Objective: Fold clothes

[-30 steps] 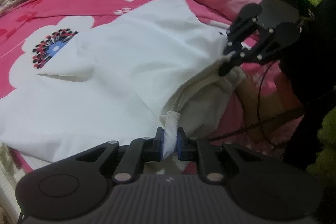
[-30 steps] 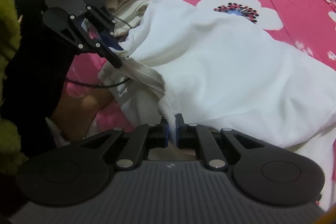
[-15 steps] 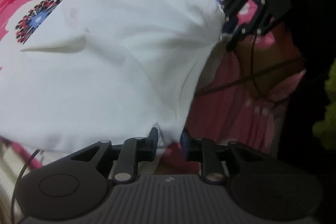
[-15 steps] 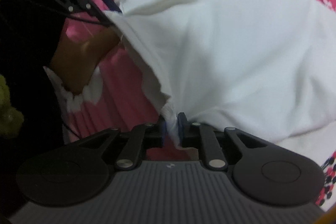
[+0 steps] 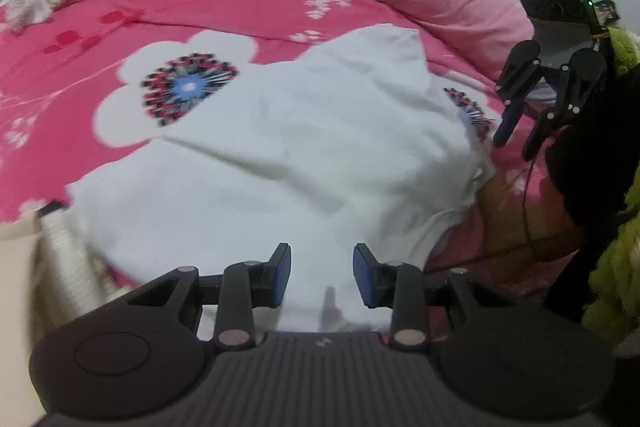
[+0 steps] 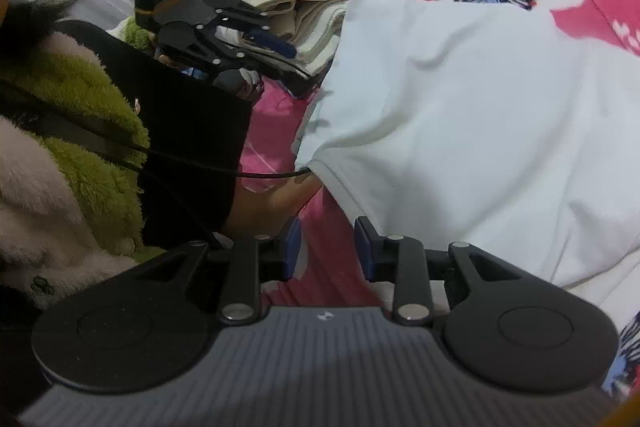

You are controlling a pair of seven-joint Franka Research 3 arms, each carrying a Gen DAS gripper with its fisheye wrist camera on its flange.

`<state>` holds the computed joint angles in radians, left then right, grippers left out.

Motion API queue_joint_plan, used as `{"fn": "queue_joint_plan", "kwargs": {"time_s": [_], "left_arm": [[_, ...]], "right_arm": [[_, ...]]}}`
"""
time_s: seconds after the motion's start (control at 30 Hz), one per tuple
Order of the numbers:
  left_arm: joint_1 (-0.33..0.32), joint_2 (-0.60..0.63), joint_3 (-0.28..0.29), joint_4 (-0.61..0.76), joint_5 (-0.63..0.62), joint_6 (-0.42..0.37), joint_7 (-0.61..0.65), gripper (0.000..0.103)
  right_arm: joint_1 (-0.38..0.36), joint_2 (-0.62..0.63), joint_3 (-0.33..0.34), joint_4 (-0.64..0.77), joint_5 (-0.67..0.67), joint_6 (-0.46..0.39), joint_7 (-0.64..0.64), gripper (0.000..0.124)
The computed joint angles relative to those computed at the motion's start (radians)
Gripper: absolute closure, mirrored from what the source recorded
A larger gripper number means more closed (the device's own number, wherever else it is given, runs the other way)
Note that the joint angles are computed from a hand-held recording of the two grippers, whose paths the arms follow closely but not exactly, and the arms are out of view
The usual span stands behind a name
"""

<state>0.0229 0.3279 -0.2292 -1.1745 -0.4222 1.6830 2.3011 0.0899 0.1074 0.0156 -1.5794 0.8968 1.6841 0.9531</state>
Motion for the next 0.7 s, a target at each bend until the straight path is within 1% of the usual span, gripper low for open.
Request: {"fn": "queue_joint_plan", "kwargs": {"time_s": [0.07, 0.13, 0.17, 0.2, 0.23, 0.27, 0.3, 0.37, 0.4, 0.43, 0.47, 0.5, 0.53, 0.6, 0.63, 0.67, 0.7], "left_arm": [[-0.007, 0.002, -0.008, -0.018, -0.005, 0.009, 0.016, 0.069], [-0.015, -0.007, -0.01, -0.051, 0.005, 0.021, 0.038, 0.07], [-0.017, -0.014, -0.01, -0.069, 0.004, 0.033, 0.048, 0.07], [-0.021, -0.016, -0.01, -0.079, 0.005, 0.047, 0.054, 0.07], [-0.025, -0.014, -0.011, -0.083, 0.004, 0.06, 0.059, 0.07], [-0.028, -0.015, -0.012, -0.092, 0.002, 0.078, 0.064, 0.07], [-0.032, -0.017, -0.013, -0.106, -0.001, 0.103, 0.072, 0.07], [-0.045, -0.02, -0.018, -0.135, 0.008, 0.136, 0.091, 0.07], [-0.052, -0.027, -0.02, -0.161, 0.019, 0.151, 0.11, 0.07], [-0.061, -0.037, -0.02, -0.19, 0.038, 0.16, 0.125, 0.07], [-0.071, -0.048, -0.018, -0.223, 0.067, 0.159, 0.134, 0.07], [-0.079, -0.066, -0.015, -0.268, 0.093, 0.173, 0.145, 0.07], [-0.086, -0.092, -0.011, -0.33, 0.114, 0.202, 0.158, 0.07], [-0.089, -0.132, -0.005, -0.411, 0.116, 0.258, 0.187, 0.069], [-0.09, -0.149, -0.003, -0.444, 0.109, 0.285, 0.203, 0.068], [-0.092, -0.154, 0.001, -0.45, 0.105, 0.288, 0.205, 0.068], [-0.093, -0.142, 0.006, -0.423, 0.108, 0.262, 0.188, 0.067]], "right_arm": [[-0.011, 0.032, -0.003, 0.058, -0.021, -0.106, -0.001, 0.095], [-0.01, 0.056, 0.003, 0.111, -0.09, -0.193, -0.012, 0.095], [-0.005, 0.06, 0.007, 0.126, -0.123, -0.22, -0.024, 0.095], [-0.001, 0.052, 0.01, 0.12, -0.14, -0.217, -0.041, 0.095], [0.004, 0.036, 0.01, 0.097, -0.142, -0.18, -0.049, 0.095], [0.007, 0.018, 0.009, 0.069, -0.133, -0.124, -0.046, 0.095], [0.013, -0.002, 0.007, 0.035, -0.123, -0.052, -0.039, 0.095], [0.032, -0.042, 0.007, -0.046, -0.129, 0.14, -0.003, 0.095], [0.044, -0.052, 0.01, -0.079, -0.139, 0.222, 0.02, 0.098], [0.055, -0.055, 0.014, -0.103, -0.152, 0.284, 0.046, 0.099], [0.064, -0.056, 0.017, -0.124, -0.16, 0.325, 0.057, 0.101], [0.072, -0.058, 0.021, -0.146, -0.171, 0.338, 0.045, 0.102], [0.081, -0.063, 0.026, -0.172, -0.192, 0.348, 0.031, 0.102], [0.105, -0.073, 0.036, -0.233, -0.284, 0.354, 0.04, 0.103], [0.118, -0.076, 0.041, -0.262, -0.339, 0.354, 0.053, 0.108], [0.128, -0.091, 0.045, -0.297, -0.366, 0.374, 0.043, 0.108], [0.132, -0.111, 0.044, -0.315, -0.366, 0.391, 0.023, 0.108]]}}
